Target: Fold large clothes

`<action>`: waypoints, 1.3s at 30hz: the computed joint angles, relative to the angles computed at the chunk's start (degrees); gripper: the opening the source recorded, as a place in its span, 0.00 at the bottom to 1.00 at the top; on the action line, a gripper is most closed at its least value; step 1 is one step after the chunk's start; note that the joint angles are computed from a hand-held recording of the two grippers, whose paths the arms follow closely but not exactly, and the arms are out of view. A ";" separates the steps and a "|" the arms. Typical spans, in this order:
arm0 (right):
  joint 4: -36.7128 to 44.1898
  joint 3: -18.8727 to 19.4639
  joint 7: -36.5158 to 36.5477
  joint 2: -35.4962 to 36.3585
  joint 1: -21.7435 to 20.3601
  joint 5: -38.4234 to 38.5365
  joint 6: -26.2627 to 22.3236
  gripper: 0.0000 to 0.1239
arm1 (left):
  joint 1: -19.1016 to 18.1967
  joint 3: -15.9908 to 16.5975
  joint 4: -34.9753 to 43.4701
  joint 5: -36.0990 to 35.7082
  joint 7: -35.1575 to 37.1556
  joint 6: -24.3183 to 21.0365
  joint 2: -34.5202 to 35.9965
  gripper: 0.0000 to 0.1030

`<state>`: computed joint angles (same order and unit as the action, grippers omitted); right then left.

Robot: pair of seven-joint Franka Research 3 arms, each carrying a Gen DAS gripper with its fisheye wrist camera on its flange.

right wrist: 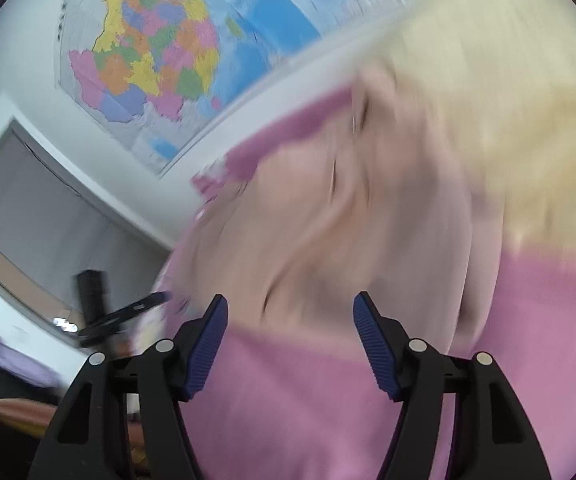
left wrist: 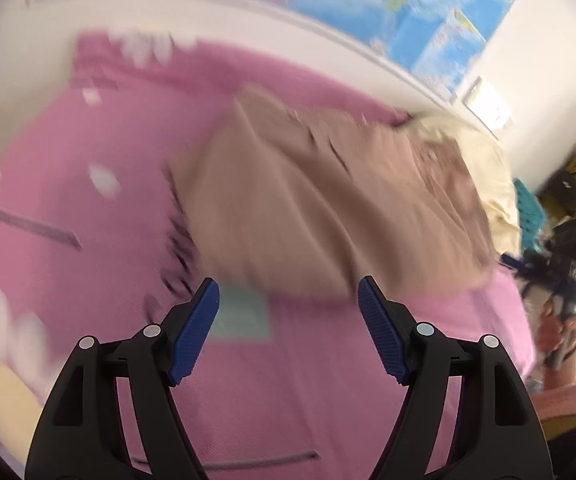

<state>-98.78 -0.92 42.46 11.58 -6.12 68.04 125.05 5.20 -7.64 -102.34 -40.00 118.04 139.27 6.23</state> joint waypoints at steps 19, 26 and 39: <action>-1.67 3.44 5.28 4.30 2.95 15.01 16.32 0.60 | 2.19 -5.16 10.48 -15.27 -2.22 -4.85 12.31 0.79; 2.30 4.81 7.61 7.42 3.79 13.86 22.05 0.20 | 1.45 -5.84 13.41 -9.74 -10.97 -2.11 14.69 0.42; -13.06 -0.45 -1.36 -8.89 1.95 14.55 7.73 0.04 | 2.34 -1.92 -4.90 -18.40 6.68 -12.82 -5.94 0.18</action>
<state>-111.85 -1.37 41.10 2.69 -4.18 82.59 132.78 7.54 -9.56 -107.25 -58.40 124.72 126.44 0.29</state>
